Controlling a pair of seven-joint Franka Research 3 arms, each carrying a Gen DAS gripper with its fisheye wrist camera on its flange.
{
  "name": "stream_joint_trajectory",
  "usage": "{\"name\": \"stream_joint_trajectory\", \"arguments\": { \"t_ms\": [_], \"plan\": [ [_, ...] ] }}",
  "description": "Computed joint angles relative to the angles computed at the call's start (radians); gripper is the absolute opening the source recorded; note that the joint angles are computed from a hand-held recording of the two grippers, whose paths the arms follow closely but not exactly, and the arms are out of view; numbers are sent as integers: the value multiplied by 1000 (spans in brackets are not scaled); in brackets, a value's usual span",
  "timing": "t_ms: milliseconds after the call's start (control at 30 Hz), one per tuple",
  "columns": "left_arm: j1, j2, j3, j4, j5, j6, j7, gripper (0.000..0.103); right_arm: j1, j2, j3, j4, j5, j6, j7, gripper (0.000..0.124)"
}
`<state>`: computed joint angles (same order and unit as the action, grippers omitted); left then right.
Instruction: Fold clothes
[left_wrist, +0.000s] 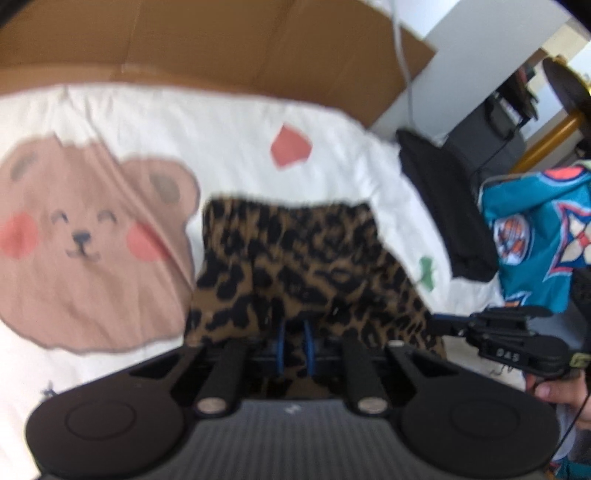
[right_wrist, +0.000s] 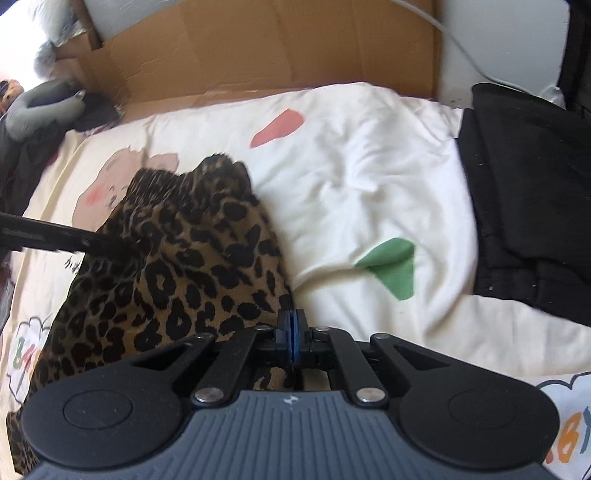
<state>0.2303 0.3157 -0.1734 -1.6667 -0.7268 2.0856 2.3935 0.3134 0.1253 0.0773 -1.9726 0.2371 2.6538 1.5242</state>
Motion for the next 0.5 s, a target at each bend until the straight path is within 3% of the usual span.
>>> {"name": "stream_joint_trajectory", "arguments": {
  "t_ms": [167, 267, 333, 500],
  "plan": [
    [-8, 26, 1, 26, 18, 20, -21, 12, 3, 14, -3, 13, -25, -18, -8, 0],
    [-14, 66, -7, 51, 50, 22, -51, 9, -11, 4, 19, 16, 73, 0, -87, 5],
    [-16, 83, -17, 59, 65, 27, -63, 8, -7, 7, 27, 28, 99, 24, -152, 27],
    [0, 97, -32, 67, 57, 20, -83, 7, 4, 83, 46, 127, 159, 59, -240, 31]
  ]
}}
